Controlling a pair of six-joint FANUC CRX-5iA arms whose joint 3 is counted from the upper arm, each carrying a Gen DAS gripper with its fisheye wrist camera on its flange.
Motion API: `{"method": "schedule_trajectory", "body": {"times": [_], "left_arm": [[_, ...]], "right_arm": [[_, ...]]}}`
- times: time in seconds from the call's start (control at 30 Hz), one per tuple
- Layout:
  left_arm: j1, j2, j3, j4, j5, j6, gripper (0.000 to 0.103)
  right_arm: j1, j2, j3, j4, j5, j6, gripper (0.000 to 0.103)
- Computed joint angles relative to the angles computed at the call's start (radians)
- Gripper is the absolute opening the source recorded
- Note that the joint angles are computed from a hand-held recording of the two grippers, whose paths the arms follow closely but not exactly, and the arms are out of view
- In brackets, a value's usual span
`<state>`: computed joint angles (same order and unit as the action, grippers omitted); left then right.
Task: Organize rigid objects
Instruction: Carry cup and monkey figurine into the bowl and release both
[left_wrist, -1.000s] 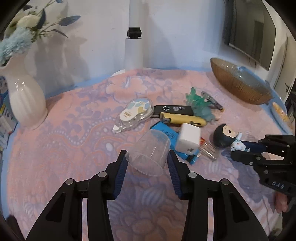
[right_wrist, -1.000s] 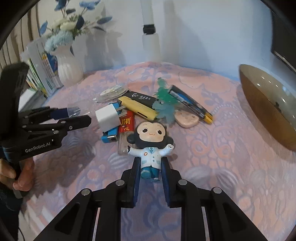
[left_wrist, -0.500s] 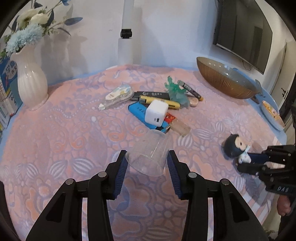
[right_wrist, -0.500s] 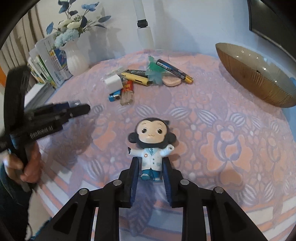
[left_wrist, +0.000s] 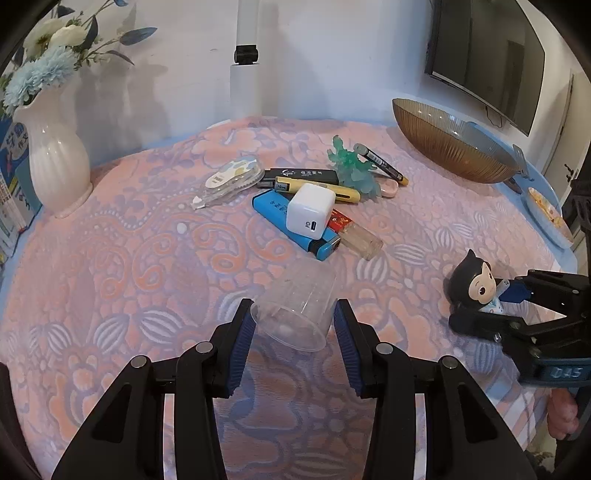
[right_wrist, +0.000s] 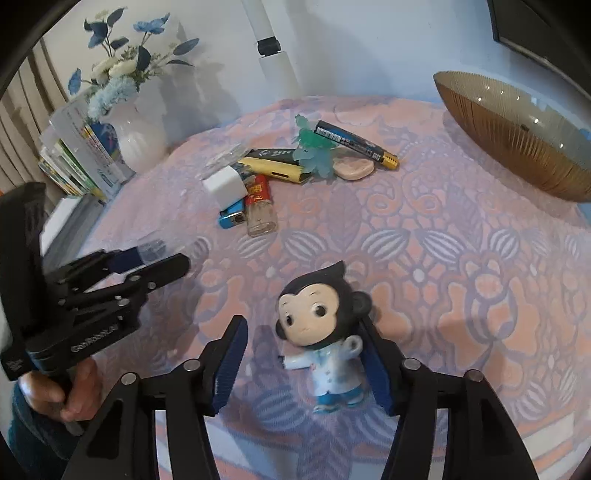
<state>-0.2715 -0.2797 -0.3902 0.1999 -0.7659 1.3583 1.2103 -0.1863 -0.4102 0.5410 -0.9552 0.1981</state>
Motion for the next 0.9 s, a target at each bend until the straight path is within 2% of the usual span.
{"method": "schedule_trajectory", "body": {"times": [0.13, 0.27, 0.4, 0.53, 0.63, 0.73, 0.9], "left_arm": [[-0.004, -0.002, 0.006, -0.013, 0.001, 0.017, 0.041], [-0.02, -0.003, 0.029, 0.048, 0.0, -0.021, 0.041], [-0.097, 0.048, 0.146, 0.054, 0.023, -0.037, 0.041], [-0.176, 0.193, 0.321, 0.119, 0.028, -0.077, 0.041], [-0.236, 0.328, 0.48, 0.099, 0.011, -0.041, 0.041], [-0.278, 0.475, 0.638, 0.091, -0.037, 0.006, 0.041], [-0.308, 0.622, 0.787, 0.069, -0.106, 0.062, 0.041]], "right_arm": [[0.035, 0.007, -0.014, 0.066, -0.052, -0.018, 0.041], [0.044, -0.082, -0.064, 0.11, -0.066, -0.073, 0.038], [0.008, -0.19, -0.094, 0.17, -0.119, -0.114, 0.038], [-0.098, -0.252, -0.076, 0.212, -0.18, -0.093, 0.038], [-0.207, -0.266, -0.051, 0.206, -0.178, -0.06, 0.038], [-0.32, -0.239, -0.004, 0.139, -0.152, 0.0, 0.038], [-0.462, -0.175, 0.077, -0.055, -0.092, 0.15, 0.038]]}}
